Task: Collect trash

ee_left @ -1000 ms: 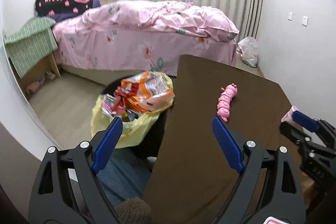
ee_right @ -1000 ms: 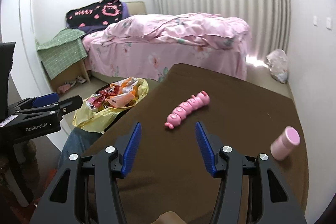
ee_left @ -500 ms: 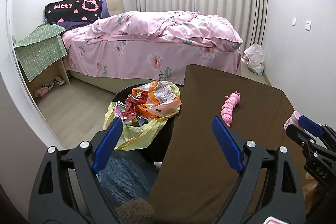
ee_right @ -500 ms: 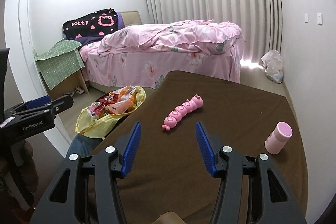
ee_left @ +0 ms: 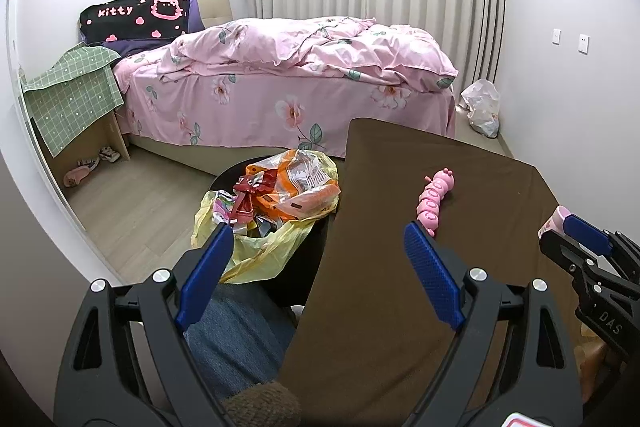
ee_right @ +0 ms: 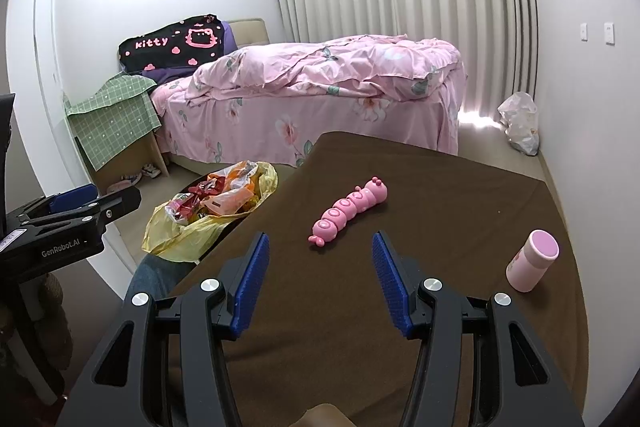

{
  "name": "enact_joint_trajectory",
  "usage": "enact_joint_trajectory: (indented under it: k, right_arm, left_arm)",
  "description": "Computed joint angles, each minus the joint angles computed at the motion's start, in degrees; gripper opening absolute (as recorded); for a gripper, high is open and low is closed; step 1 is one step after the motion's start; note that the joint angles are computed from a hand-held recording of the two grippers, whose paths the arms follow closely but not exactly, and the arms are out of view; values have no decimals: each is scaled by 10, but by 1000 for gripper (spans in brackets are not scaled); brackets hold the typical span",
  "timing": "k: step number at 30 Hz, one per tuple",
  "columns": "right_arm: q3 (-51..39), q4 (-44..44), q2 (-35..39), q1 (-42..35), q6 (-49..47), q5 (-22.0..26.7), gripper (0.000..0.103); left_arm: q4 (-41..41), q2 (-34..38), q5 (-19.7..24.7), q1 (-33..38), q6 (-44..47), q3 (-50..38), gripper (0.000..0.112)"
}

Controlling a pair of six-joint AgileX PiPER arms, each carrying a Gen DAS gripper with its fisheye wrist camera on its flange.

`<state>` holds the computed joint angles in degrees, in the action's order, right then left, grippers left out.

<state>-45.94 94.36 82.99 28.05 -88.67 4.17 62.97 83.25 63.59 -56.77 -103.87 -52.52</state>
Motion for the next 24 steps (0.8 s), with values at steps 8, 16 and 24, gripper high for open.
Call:
enact_joint_trajectory:
  k: [8, 16, 24]
  right_arm:
    - [0, -8, 0, 2, 8, -2, 50]
    - [-5, -99, 6, 4, 97, -8, 50]
    - [-24, -297, 30, 4, 290, -10, 50]
  left_arm:
    - [-2, -1, -11, 5, 0, 5, 83]
    - [-1, -4, -36, 18, -4, 18, 83]
    - [-2, -1, -78, 50, 3, 28, 83]
